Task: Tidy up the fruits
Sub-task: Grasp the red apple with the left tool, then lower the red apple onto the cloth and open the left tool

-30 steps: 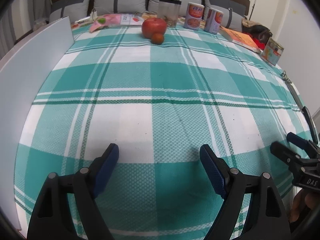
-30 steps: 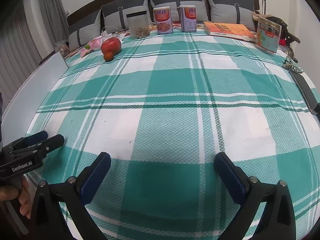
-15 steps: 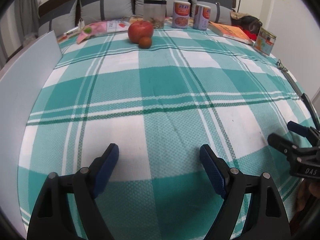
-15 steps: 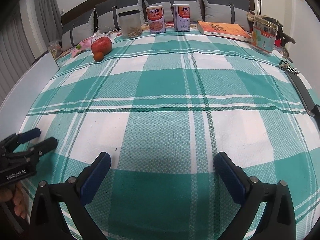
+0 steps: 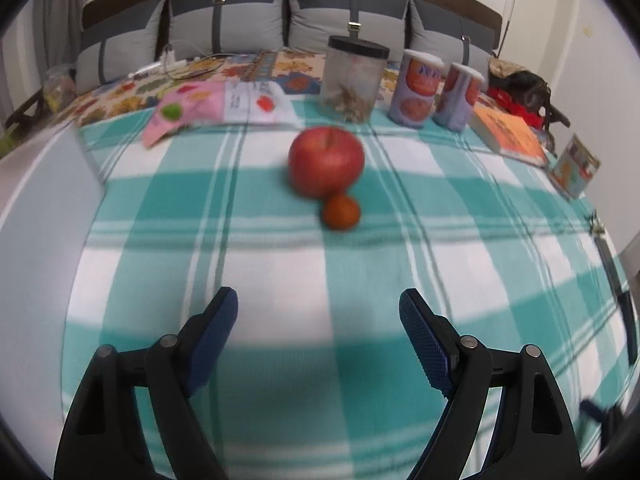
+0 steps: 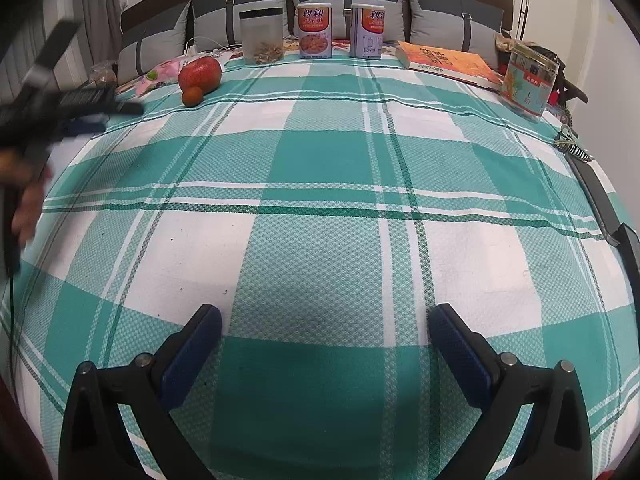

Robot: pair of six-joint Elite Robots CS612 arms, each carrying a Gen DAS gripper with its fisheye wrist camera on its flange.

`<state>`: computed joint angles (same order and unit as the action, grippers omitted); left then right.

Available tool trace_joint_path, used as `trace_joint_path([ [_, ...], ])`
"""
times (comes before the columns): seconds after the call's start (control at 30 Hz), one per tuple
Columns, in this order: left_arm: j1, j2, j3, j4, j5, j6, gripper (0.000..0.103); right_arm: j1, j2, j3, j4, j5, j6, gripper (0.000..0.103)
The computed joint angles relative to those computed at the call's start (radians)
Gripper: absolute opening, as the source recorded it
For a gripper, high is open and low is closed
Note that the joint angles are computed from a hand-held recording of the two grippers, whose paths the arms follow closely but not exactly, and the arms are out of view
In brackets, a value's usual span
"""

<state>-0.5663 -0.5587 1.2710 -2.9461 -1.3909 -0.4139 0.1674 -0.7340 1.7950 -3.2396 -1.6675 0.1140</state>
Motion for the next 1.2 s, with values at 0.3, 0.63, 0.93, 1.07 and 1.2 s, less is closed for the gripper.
trace_joint_path([
  [0.3, 0.038, 0.166, -0.392, 0.294, -0.044, -0.046, 0.085, 0.001, 0.000, 0.000, 0.000, 0.000, 0.002, 0.103],
  [0.63, 0.048, 0.222, -0.501, 0.410, -0.065, -0.101, 0.072, 0.001, 0.000, -0.002, 0.003, 0.001, 0.002, 0.103],
  [0.93, 0.050, 0.169, -0.407, 0.325, -0.022, -0.118, 0.071, 0.001, 0.000, -0.002, 0.004, 0.000, 0.003, 0.103],
  [1.07, 0.046, 0.097, -0.276, 0.247, -0.026, -0.053, 0.071, 0.001, 0.000, -0.002, 0.004, 0.000, 0.003, 0.103],
  [1.2, 0.038, 0.011, -0.107, 0.185, -0.050, -0.030, 0.071, 0.001, 0.000, -0.003, 0.006, -0.001, 0.003, 0.103],
])
